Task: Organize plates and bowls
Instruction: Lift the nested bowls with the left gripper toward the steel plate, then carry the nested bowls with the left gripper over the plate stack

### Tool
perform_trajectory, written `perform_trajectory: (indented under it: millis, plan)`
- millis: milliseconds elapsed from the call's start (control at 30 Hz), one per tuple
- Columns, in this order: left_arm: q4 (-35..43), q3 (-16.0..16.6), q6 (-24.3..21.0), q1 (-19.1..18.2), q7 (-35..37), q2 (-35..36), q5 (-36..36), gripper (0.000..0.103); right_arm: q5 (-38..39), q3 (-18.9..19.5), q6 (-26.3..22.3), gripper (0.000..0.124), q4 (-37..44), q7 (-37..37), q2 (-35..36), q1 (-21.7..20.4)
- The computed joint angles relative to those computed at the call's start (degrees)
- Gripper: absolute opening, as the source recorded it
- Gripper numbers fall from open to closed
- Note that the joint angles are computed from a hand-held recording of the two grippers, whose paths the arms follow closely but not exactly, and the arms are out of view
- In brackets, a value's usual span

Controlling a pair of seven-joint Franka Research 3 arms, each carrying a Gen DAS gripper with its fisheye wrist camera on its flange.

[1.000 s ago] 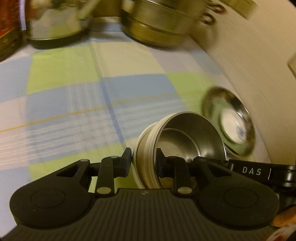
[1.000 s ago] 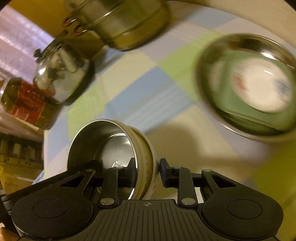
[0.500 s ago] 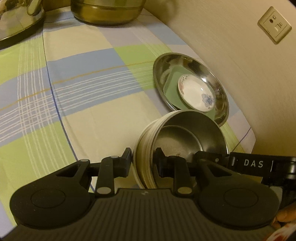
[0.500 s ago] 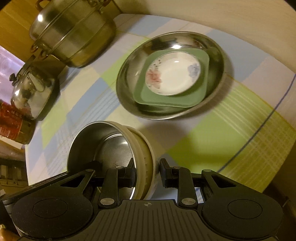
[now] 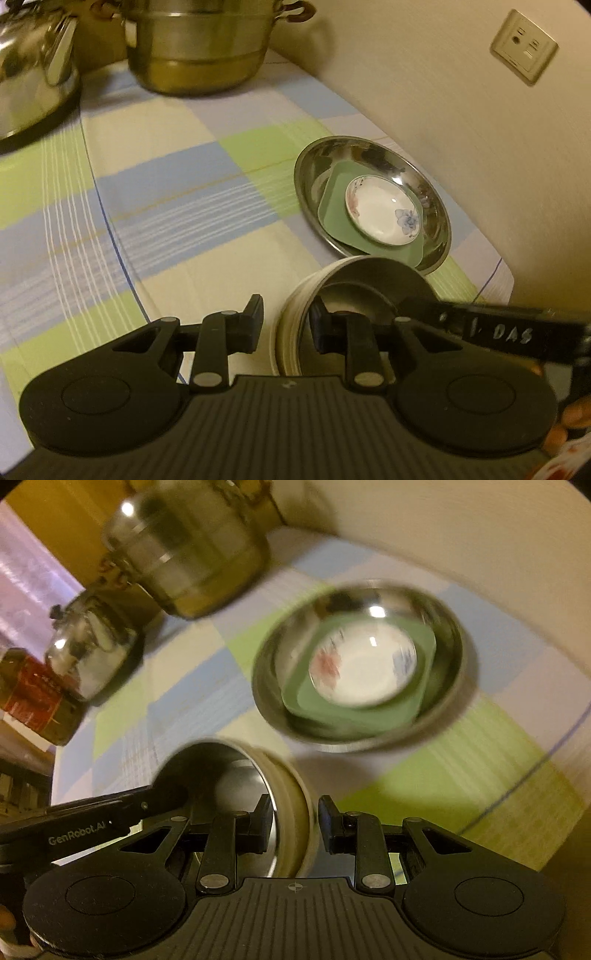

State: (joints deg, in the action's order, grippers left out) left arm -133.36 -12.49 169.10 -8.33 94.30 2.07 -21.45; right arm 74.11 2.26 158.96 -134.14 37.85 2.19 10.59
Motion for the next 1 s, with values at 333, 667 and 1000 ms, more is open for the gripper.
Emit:
perform_trajectory:
  millis: [333, 667, 1000]
  plan:
    - [1.76, -0.06, -1.88, 0.13, -2.23, 1.51, 3.72, 0.011, -0.23, -0.78, -4.27, 0.017, 1.97, 4.14, 0.88, -1.13]
    - [0.79, 0.02, -3.71, 0.55, -7.96, 1.2, 8.17, 0.016, -10.08, 0.33, 0.74, 0.023, -0.31, 11.81, 0.48, 0.08]
    - [-0.17, -0.2, -2.82, 0.4, -6.59, 0.98, 6.23, 0.017, -12.08, 0.8, 2.79, 0.023, -1.92, 14.66, 0.52, 0.9]
